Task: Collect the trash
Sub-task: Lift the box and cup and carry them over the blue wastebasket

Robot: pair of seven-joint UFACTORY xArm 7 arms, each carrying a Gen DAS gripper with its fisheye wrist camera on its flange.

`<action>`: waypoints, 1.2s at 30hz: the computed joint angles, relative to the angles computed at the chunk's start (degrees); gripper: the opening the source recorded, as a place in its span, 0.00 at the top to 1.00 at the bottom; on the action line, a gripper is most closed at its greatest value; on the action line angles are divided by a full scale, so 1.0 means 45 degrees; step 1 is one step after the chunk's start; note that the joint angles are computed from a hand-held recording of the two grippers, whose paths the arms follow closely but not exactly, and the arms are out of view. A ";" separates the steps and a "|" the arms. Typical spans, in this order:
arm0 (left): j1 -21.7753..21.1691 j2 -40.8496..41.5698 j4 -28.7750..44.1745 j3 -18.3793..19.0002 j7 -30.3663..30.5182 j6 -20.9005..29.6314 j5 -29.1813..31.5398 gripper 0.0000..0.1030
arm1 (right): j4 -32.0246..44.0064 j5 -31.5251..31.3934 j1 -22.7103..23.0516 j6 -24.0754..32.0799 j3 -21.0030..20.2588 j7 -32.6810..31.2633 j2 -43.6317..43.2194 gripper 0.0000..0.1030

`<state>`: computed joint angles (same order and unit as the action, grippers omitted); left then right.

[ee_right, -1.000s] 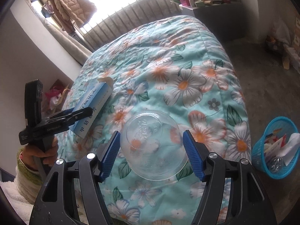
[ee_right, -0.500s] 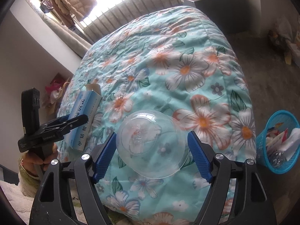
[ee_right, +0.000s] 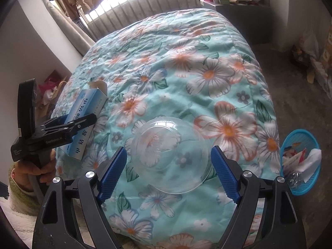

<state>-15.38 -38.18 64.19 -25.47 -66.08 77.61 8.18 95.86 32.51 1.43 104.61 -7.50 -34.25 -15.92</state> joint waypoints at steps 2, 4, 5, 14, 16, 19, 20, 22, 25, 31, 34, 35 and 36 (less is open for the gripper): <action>-0.0028 -0.0093 -0.0069 0.0059 -0.0004 -0.0057 -0.0037 0.21 | -0.0113 -0.0143 0.0003 -0.0116 0.0097 0.0055 -0.0077 0.23; -0.0028 -0.0150 -0.0116 0.0079 -0.0016 -0.0101 -0.0071 0.22 | -0.0154 -0.0252 0.0038 -0.0185 0.0161 0.0105 -0.0122 0.23; -0.0021 -0.0146 -0.0125 0.0080 -0.0001 -0.0112 -0.0072 0.22 | -0.0165 -0.0268 0.0063 -0.0223 0.0174 0.0100 -0.0148 0.23; 0.0057 -0.0138 -0.0155 0.0076 -0.0025 -0.0189 -0.0067 0.24 | -0.0366 -0.0396 0.0263 -0.0672 0.0192 0.0098 -0.0363 0.23; 0.0046 -0.0142 -0.0179 0.0108 -0.0003 -0.0219 -0.0086 0.25 | -0.0425 -0.0364 0.0280 -0.0799 0.0183 0.0147 -0.0397 0.23; 0.0047 -0.0145 -0.0165 0.0123 0.0011 -0.0219 -0.0101 0.26 | -0.0387 -0.0249 0.0301 -0.0821 0.0116 0.0216 -0.0359 0.23; 0.0041 -0.0160 -0.0185 0.0131 0.0017 -0.0239 -0.0108 0.26 | -0.0402 -0.0231 0.0303 -0.0856 0.0106 0.0216 -0.0371 0.23; 0.0053 -0.0151 -0.0173 0.0123 0.0006 -0.0243 -0.0113 0.26 | -0.0460 -0.0194 0.0312 -0.0889 0.0098 0.0244 -0.0389 0.23; 0.0071 -0.0131 -0.0146 0.0099 0.0020 -0.0217 -0.0071 0.27 | -0.0433 -0.0178 0.0322 -0.0822 0.0065 0.0275 -0.0364 0.23; 0.0075 -0.0126 -0.0127 0.0107 0.0029 -0.0192 -0.0044 0.27 | -0.0547 -0.0146 0.0314 -0.0850 0.0054 0.0341 -0.0439 0.24; 0.0100 -0.0124 -0.0111 0.0075 0.0016 -0.0160 -0.0010 0.27 | -0.0560 -0.0070 0.0303 -0.0853 0.0016 0.0426 -0.0437 0.25; 0.0112 -0.0120 -0.0105 0.0054 0.0013 -0.0146 0.0022 0.27 | -0.0576 -0.0067 0.0300 -0.0864 0.0018 0.0450 -0.0445 0.26; 0.0140 -0.0114 -0.0085 0.0013 0.0000 -0.0103 0.0082 0.28 | -0.0569 -0.0076 0.0299 -0.0859 0.0007 0.0428 -0.0436 0.29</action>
<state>-14.75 -38.69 63.81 -25.41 -66.08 77.15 8.55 93.30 32.17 2.77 100.74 -7.47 -32.32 -17.88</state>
